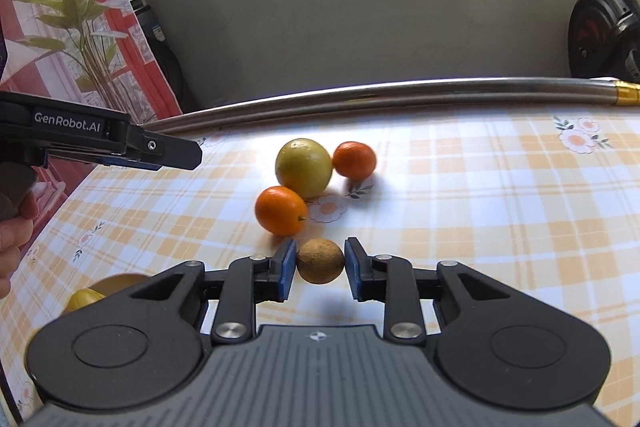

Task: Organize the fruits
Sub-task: 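Move both tools back to the remaining fruit and grasp another brown fruit with the right tool, then grasp a tangerine with the left tool while the right tool holds the brown fruit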

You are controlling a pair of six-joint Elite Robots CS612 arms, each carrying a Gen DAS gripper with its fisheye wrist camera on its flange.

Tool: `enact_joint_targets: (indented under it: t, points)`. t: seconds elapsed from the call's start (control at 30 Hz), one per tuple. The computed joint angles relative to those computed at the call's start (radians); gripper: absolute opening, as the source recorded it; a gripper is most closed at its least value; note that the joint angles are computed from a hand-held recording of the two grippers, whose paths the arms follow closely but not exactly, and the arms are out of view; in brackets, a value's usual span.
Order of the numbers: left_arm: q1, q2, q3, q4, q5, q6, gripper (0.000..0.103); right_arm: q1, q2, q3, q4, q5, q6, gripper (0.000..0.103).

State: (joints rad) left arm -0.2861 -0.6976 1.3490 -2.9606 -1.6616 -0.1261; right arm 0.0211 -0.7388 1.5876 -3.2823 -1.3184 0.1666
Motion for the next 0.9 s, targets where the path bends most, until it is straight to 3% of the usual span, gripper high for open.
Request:
enact_joint_targets:
  t: [0.1,0.3,0.6,0.9]
  points:
    - [-0.005,0.008,-0.011,0.022,-0.017,0.002,0.062,-0.005,0.004,0.028,-0.085,-0.039,-0.013,0.029]
    - [-0.015,0.024,-0.038,0.082,-0.042,0.005,0.062,-0.022,0.030,0.056,-0.258,-0.018,0.041,0.029]
    - [-0.034,0.038,-0.056,0.119,-0.028,0.095,0.062,-0.028,0.040,0.059,-0.290,-0.023,0.097,0.029]
    - [-0.043,0.068,-0.108,0.181,-0.032,0.101,0.062,-0.037,0.040,0.064,-0.289,-0.012,0.151,0.029]
